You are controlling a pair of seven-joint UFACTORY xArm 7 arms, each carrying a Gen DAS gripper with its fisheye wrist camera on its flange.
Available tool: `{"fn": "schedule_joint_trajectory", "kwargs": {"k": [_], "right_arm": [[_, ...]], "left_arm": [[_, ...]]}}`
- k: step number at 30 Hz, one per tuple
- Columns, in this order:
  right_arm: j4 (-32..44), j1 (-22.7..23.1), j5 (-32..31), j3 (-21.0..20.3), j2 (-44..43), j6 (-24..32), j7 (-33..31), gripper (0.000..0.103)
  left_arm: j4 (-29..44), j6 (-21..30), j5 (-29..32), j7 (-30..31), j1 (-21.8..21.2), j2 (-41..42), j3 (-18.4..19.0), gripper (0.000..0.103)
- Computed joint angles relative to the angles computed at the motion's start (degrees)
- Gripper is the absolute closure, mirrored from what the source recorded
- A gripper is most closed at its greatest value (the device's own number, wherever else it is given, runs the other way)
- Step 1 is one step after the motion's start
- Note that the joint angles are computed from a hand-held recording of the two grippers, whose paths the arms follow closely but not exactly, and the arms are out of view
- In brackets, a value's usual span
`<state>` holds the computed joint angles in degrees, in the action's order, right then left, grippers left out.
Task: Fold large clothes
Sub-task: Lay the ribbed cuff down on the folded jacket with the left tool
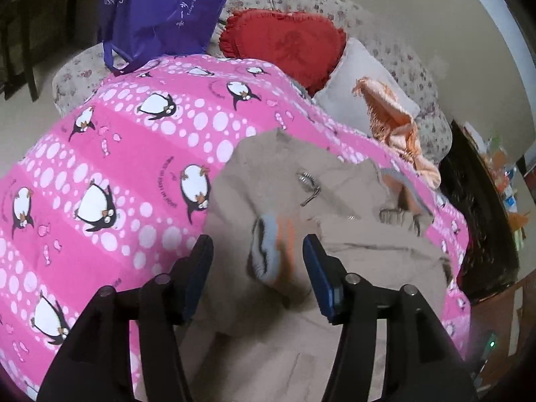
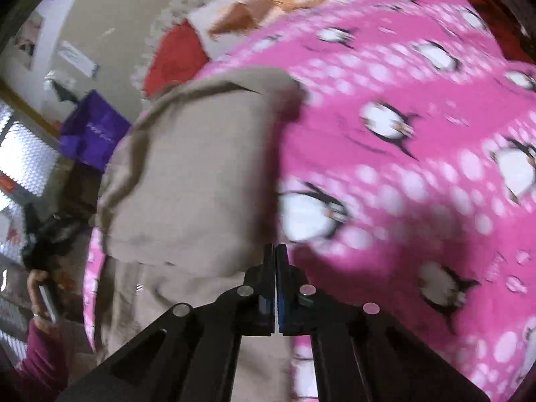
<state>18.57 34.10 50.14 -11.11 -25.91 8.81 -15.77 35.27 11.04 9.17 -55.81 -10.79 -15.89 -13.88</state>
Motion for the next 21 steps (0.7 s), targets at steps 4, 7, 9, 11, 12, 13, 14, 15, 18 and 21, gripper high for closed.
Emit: {"fn": "schedule_joint_trajectory", "kwargs": {"k": [4, 7, 9, 11, 12, 13, 14, 15, 18, 21], "right_arm": [[-0.11, 1.5, 3.01, -1.57, -4.69, -4.45, 0.44, 0.087], [6.3, -5.92, -7.73, 5.44, 1.81, -1.55, 7.6, 0.051], [11.24, -5.61, -10.47, 5.64, 7.64, -1.88, 8.51, 0.052], [16.23, -4.63, -10.13, 5.17, 13.83, -1.42, 7.19, 0.054], [18.87, -6.15, -11.28, 6.34, 16.79, -0.95, 8.33, 0.054], [21.37, -8.33, -13.94, 7.85, 19.69, -1.24, 11.4, 0.055], [22.68, -9.65, -15.16, 8.87, 21.49, -2.56, 13.17, 0.056], [23.99, -10.37, -16.99, 9.23, 23.42, -3.93, 15.39, 0.057], [31.03, -15.7, -19.64, 11.54, 30.46, 1.01, 18.84, 0.058], [32.2, -15.93, -27.13, 10.92, 31.16, 1.98, 24.39, 0.058]], "left_arm": [[0.9, -1.75, -0.28, 0.24, -0.65, 1.81, -0.85, 0.048], [3.7, 0.06, 4.1, -2.01, 0.32, 4.87, -3.16, 0.046], [5.74, 2.66, 11.25, -7.46, 2.28, 6.73, -5.42, 0.043], [7.34, 4.63, 15.5, -10.2, 2.23, 8.67, -5.46, 0.043], [8.18, 5.6, 16.75, -10.94, 1.88, 9.77, -5.06, 0.043], [8.81, 6.05, 16.96, -10.77, 1.25, 10.84, -4.32, 0.043], [8.75, 6.04, 16.9, -10.58, 0.58, 11.09, -3.52, 0.042], [9.15, 5.99, 16.95, -10.41, 0.0, 12.02, -2.69, 0.04], [10.46, 6.11, 17.46, -10.71, -1.92, 14.2, -0.55, 0.036], [11.19, 6.98, 19.66, -11.91, -4.0, 14.4, 1.31, 0.036]]}}
